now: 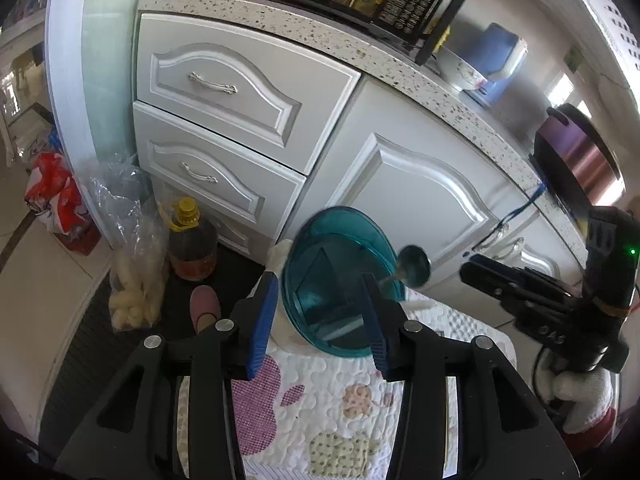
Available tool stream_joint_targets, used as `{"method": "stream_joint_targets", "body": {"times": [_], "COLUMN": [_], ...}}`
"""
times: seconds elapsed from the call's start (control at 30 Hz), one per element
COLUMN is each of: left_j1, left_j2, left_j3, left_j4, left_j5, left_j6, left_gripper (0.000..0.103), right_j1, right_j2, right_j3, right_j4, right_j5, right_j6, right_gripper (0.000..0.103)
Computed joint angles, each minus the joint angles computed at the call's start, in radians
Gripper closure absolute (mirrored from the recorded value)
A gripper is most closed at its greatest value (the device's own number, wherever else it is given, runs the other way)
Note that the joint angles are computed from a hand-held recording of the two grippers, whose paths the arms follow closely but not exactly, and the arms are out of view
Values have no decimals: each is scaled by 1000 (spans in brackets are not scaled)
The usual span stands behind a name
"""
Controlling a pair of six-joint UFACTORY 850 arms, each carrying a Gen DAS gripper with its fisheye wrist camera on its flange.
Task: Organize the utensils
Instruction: 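Open the left tool over the holder while the right tool drops the metal spoon in, then move both tools back down to the chopsticks and fork on the table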
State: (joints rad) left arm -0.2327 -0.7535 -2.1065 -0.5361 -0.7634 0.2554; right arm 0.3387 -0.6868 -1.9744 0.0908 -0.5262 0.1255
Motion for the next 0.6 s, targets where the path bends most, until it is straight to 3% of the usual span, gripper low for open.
{"method": "stream_joint_targets", "body": {"times": [0.13,0.27,0.4,0.6], "left_j1": [-16,-34,-68,-122], "left_j2": [47,99,157,210], "left_j3": [69,145,240,336], "left_j4": [0,13,36,82], "left_j5": [32,77,124,177], "left_j6": [31,41,64,58], "left_gripper": [61,61,61,61], "right_j1": [-7,-2,11,21], "right_j2": [116,213,310,404], "right_j3": [180,329,481,624], "right_j4": [35,-22,-173,-405], "right_j5": [98,163,230,265], "right_j6": [25,119,308,622], "right_gripper": [77,71,70,70]}}
